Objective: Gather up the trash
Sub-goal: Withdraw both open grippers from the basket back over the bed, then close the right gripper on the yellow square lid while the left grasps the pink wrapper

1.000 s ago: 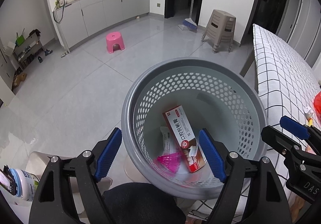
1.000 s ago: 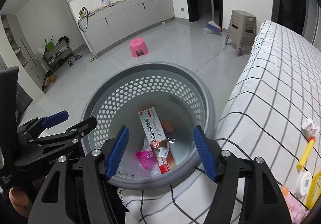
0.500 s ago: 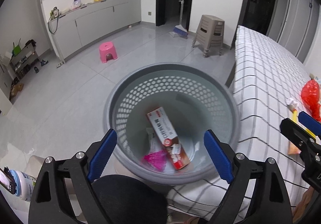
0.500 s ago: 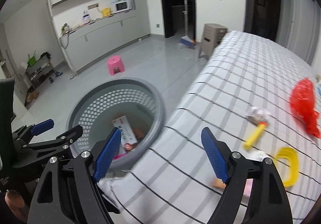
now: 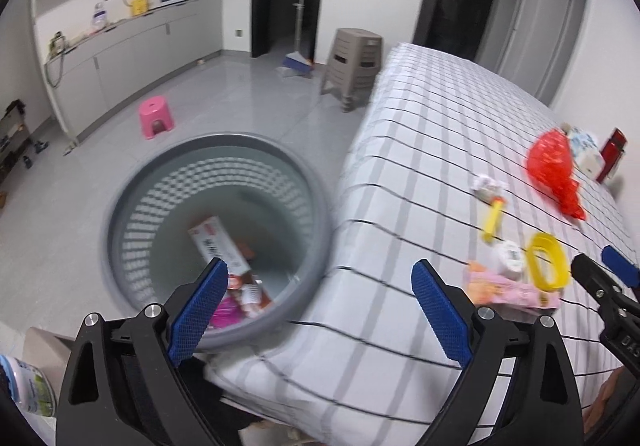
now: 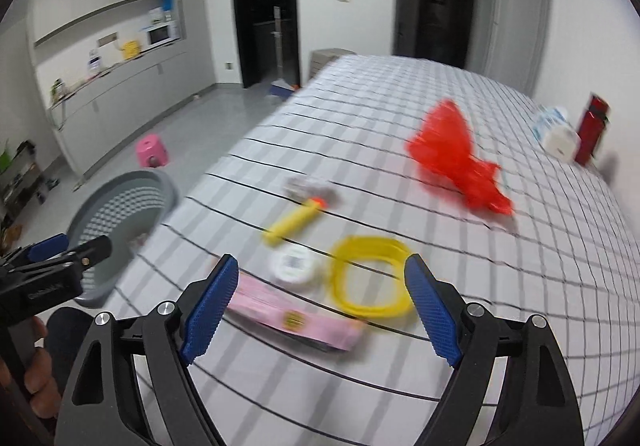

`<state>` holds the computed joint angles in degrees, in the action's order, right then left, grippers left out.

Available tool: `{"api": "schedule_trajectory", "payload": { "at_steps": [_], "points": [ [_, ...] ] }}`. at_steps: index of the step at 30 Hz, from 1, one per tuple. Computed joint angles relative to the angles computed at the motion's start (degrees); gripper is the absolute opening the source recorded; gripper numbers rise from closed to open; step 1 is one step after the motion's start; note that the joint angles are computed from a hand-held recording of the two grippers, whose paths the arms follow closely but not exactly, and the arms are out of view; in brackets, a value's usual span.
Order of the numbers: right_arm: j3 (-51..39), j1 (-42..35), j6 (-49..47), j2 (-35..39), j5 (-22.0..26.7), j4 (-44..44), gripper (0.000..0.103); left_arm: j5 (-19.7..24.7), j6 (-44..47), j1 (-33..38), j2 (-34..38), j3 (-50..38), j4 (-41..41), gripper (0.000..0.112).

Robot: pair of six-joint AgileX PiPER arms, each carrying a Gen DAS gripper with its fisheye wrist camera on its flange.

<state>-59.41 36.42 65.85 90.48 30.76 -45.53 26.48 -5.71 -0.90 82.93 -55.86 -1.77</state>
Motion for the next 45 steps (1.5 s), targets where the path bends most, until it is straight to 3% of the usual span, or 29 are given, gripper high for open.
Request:
{"api": "schedule_trajectory", "payload": {
  "at_steps": [12,16,24,31,42,45],
  "points": [
    [2.7,-10.3,-22.1,1.5,-6.3,19.6,0.081,1.6,-24.9,-13.9,2.1,-0.3,18.1,0.092],
    [0.9,-12.3,-32.6,3.8,-7.5,28.6,0.081,2.0,-28.1,-15.3,2.2,0.1,20.2,0.092],
    [-3.4,-14.3,-42.0,7.6,-6.2,37.7,0.081,3.1,-30.5,-16.5,2.6,-0.3,22.7,0.092],
    [-5.5,-14.7,-43.7,10.1,-5.2,39.9,0.081,3.3,-29.5,-16.9,3.4,-0.7,21.9,0.092],
    [-6.7,-14.2,-40.3,12.0,-5.9,35.9,0.08,3.5,-28.8,-17.2,4.0,-1.3,21.3,0.092],
    [-6.6,-13.7,-38.8,12.0,-6.1,33.4,0.07,3.6,-28.6,-17.3,4.1,-1.3,21.1,0.092]
  ]
}}
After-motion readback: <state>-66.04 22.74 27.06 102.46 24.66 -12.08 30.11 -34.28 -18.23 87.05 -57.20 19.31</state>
